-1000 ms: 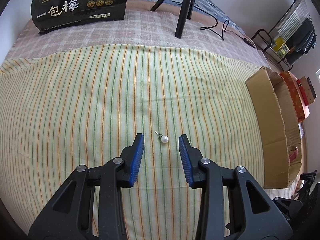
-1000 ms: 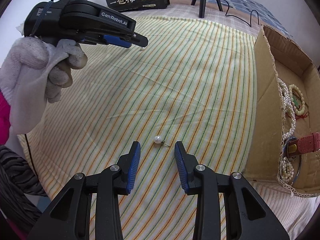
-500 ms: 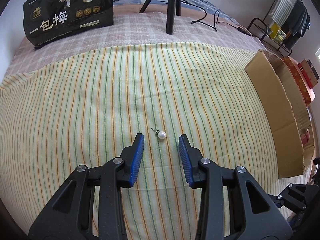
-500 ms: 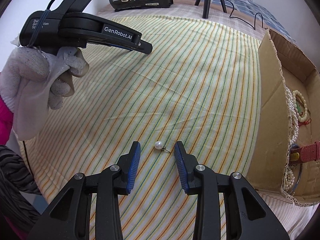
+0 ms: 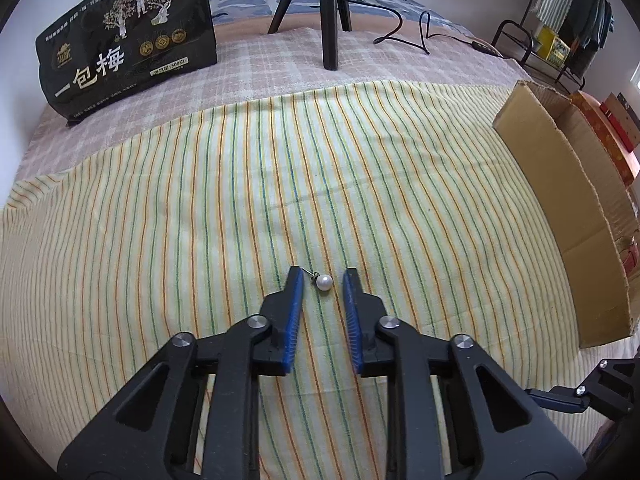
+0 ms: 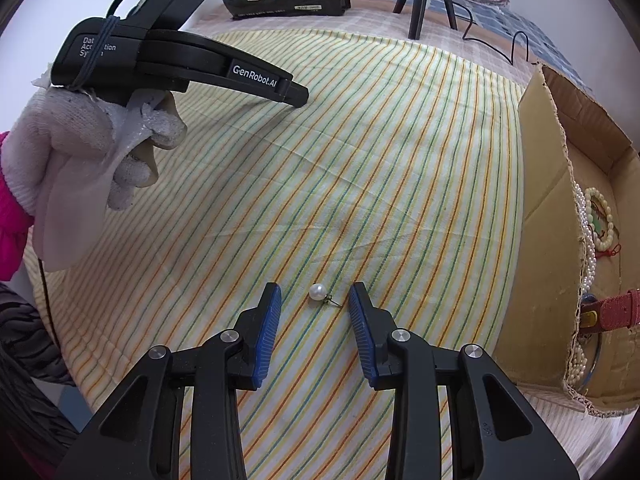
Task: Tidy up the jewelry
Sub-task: 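Grasp a small pearl stud with the right tool while the left tool grasps another pearl stud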
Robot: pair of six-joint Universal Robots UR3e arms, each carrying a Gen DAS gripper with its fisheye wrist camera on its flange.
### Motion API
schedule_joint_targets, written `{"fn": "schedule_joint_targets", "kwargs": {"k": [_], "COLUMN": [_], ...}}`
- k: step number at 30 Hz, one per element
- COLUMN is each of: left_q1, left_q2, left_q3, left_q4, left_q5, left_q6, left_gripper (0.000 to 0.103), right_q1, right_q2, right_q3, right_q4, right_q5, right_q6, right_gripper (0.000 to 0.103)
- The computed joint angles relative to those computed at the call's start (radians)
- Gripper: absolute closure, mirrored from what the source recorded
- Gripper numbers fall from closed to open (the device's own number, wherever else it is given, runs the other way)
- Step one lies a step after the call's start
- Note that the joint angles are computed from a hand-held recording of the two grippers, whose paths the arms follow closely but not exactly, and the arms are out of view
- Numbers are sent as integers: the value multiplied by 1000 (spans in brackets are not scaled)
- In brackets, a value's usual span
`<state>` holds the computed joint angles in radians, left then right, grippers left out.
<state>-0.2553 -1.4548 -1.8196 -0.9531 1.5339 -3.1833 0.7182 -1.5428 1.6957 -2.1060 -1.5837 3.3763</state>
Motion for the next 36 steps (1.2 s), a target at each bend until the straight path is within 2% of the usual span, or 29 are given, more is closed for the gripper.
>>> {"fn": "schedule_joint_targets", "kwargs": {"k": [3, 13, 21, 36], "left_q1": [-1, 8, 13, 148], "left_q2": [-1, 4, 11, 131], "left_q3": [-2, -8, -11, -8], "left_q4": [4, 6, 3, -76], "left_q5": [4, 2, 6, -76], "left_q6": [2, -1, 0, 11], "left_gripper": [93, 94, 94, 94], "right_q1": [2, -3, -1, -6], "right_q2": [1, 9, 32, -10], "right_q3": [1, -8, -34, -46], "right_q4": [-2, 3, 6, -1], "right_q5": [-5, -10, -19, -9], "right_q6": [-1, -9, -17, -5], "right_gripper": [71, 79, 94, 94]}}
